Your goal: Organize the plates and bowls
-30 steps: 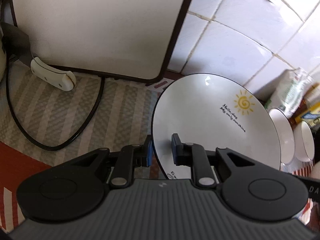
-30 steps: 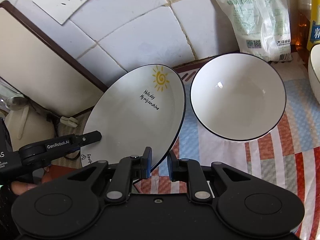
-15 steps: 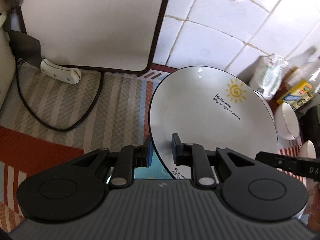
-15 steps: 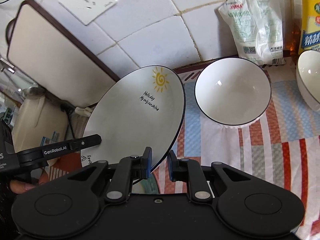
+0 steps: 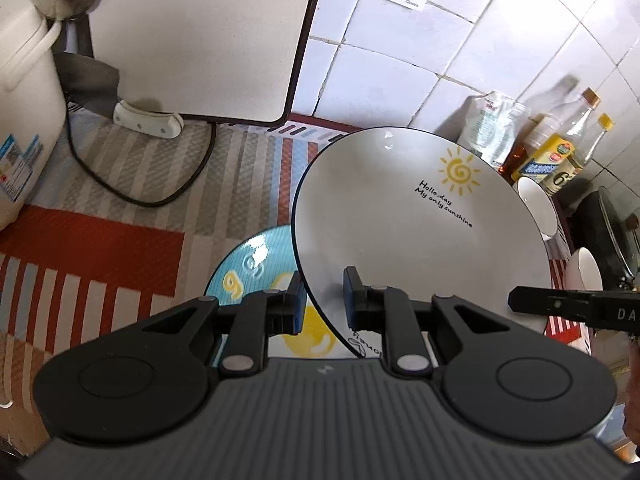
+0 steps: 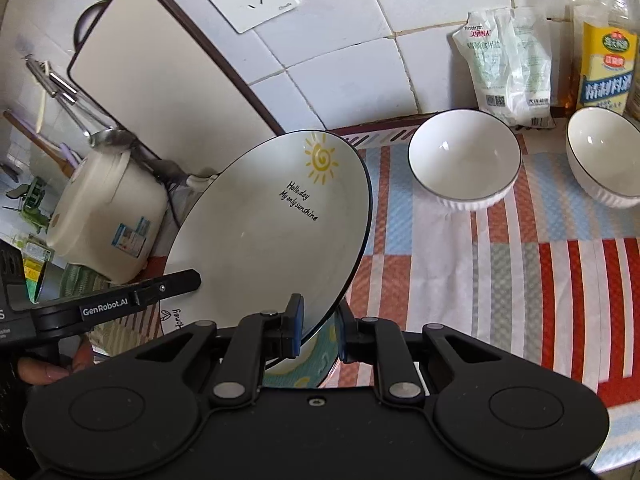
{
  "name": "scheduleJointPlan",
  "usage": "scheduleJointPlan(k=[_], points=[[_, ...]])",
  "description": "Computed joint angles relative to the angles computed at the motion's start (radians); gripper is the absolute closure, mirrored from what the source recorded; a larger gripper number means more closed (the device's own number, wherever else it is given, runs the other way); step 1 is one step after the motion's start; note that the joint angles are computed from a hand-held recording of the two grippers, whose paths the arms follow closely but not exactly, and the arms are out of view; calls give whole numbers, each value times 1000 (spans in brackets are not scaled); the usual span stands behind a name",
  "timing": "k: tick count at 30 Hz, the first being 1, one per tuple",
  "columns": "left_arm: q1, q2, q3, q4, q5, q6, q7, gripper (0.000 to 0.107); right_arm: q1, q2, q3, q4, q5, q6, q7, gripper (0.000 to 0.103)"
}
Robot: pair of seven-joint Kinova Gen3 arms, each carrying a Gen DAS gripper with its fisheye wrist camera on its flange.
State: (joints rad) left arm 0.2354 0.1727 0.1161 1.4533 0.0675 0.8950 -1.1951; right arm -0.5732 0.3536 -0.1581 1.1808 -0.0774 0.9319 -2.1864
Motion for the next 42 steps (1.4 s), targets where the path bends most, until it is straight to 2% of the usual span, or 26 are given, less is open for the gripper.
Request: scheduleJointPlan(k=[12,18,22,36,42], points=[[4,-98,9,138,9,-33,28,90,-17,-70,-23,117,3,-46,12,82],[-11,-119,6,197,22,-41,29,90,-16,-64,-37,152,-25,-73,31,82],[-8,-124,9,231,-6,-52,75,90,-13,-50,-45,169,-55,-93,44,82],[-53,-61,-8,270,56,-63,11,91,-19,66,-42,93,-100,-37,59,81],[-44,-38,-9,232,22,-30,4,91,-22,113,-34,32,-107,14,60,81]])
